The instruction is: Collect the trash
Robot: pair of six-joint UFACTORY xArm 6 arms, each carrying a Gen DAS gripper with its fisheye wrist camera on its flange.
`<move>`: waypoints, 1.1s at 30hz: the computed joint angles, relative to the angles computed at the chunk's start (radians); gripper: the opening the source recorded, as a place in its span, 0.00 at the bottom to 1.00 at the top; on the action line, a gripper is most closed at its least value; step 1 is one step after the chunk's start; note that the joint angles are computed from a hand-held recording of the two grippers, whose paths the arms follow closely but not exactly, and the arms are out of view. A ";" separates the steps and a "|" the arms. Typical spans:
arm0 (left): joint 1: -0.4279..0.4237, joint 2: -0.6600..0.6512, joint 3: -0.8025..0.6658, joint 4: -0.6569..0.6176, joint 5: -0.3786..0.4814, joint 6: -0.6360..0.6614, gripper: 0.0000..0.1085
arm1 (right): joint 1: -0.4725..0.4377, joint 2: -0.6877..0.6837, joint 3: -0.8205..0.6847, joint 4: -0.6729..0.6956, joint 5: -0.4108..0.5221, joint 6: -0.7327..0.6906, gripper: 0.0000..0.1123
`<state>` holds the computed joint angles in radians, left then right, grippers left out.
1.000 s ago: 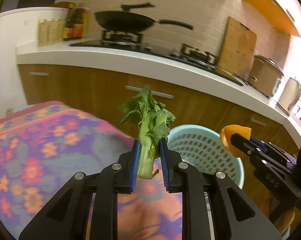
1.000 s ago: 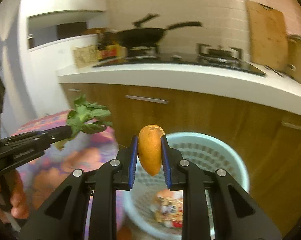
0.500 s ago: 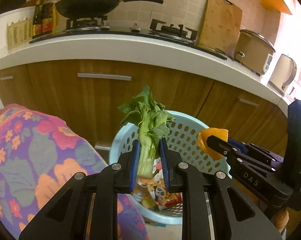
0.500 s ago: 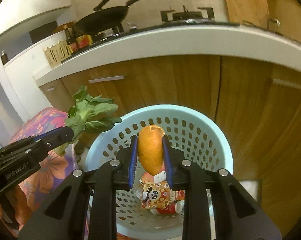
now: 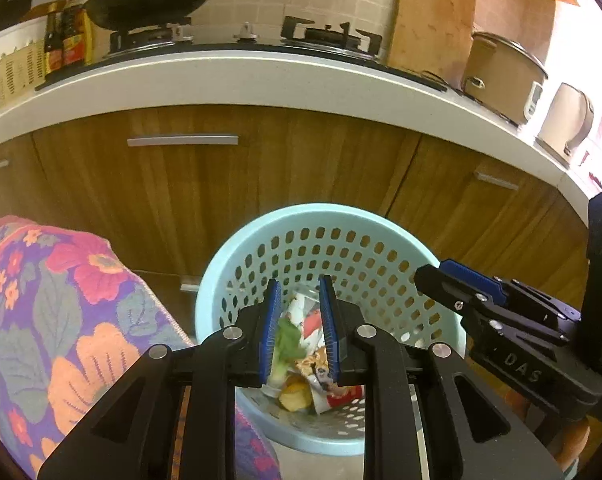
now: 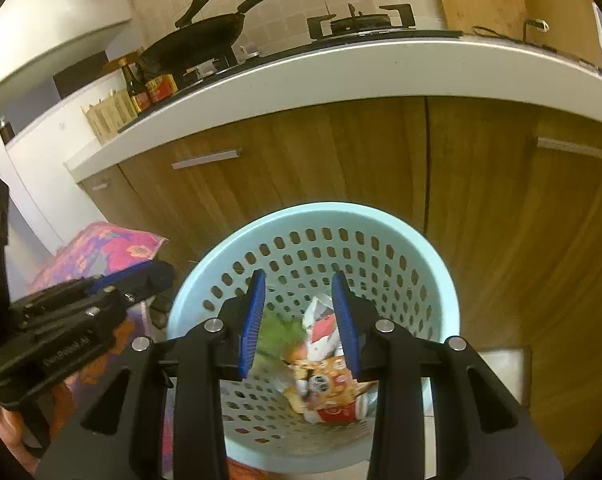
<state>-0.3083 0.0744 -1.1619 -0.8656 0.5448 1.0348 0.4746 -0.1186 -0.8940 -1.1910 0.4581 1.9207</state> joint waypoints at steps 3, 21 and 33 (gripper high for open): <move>0.001 -0.015 0.017 -0.017 -0.008 0.022 0.34 | 0.017 -0.006 -0.002 0.010 0.021 -0.015 0.28; 0.120 -0.261 0.203 -0.348 -0.055 0.245 0.63 | 0.283 -0.047 -0.094 0.023 0.409 -0.090 0.28; 0.122 -0.326 0.281 -0.546 -0.246 0.442 0.73 | 0.364 -0.044 -0.097 -0.015 0.486 -0.076 0.35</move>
